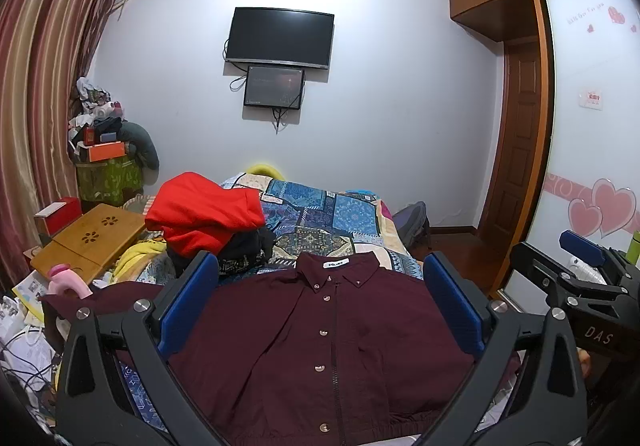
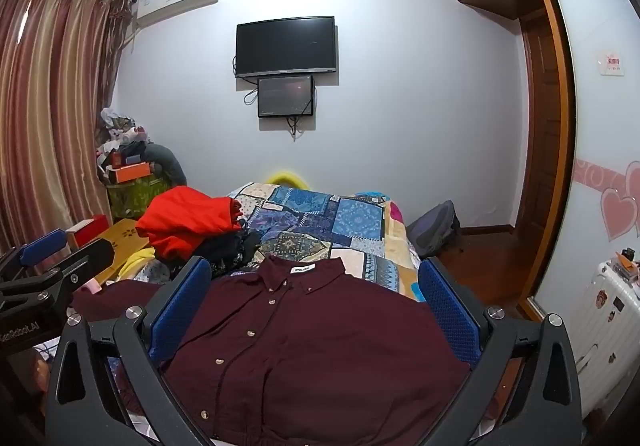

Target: Fold large clothes

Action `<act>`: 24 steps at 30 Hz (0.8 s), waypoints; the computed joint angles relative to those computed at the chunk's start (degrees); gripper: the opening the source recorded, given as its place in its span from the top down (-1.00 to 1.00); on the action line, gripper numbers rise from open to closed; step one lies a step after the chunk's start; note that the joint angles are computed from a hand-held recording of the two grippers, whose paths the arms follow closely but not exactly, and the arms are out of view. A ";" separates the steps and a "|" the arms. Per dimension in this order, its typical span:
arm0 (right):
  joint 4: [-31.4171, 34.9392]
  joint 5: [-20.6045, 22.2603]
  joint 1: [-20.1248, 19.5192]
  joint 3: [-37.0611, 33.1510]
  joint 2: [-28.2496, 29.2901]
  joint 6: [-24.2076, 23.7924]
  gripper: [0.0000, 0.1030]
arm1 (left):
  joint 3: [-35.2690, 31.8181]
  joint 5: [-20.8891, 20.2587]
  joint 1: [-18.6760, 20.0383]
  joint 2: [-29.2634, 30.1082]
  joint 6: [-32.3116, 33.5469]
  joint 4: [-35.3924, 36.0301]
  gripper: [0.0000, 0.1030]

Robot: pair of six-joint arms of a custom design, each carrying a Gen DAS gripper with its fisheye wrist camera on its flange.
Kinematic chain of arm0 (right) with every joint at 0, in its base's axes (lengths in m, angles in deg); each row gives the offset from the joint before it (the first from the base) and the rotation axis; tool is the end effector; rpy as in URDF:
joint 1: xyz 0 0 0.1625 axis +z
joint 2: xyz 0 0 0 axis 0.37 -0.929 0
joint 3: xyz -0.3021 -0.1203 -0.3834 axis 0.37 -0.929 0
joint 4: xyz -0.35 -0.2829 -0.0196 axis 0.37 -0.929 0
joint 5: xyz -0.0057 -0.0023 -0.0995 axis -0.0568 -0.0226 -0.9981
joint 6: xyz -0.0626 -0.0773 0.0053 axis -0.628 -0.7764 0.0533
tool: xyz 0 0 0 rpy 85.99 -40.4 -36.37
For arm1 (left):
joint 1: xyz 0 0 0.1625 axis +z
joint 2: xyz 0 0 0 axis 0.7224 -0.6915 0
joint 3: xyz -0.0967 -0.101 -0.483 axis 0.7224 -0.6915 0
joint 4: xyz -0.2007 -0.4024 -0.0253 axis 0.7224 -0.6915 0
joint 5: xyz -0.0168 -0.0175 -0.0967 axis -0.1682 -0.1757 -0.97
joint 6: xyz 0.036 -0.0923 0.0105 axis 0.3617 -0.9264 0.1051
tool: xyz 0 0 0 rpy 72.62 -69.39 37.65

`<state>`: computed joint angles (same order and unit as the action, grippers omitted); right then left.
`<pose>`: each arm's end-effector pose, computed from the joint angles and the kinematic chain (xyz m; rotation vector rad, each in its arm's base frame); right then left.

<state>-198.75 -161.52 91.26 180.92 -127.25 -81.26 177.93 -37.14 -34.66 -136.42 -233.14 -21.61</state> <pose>0.2940 -0.3996 0.3296 1.1729 -2.2066 1.3531 -0.4499 -0.3279 0.2081 0.1972 1.8025 -1.6132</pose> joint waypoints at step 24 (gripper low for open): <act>-0.83 -0.32 0.40 0.06 0.77 -0.54 -1.00 | 0.63 0.25 0.41 -0.36 -2.15 1.33 -0.99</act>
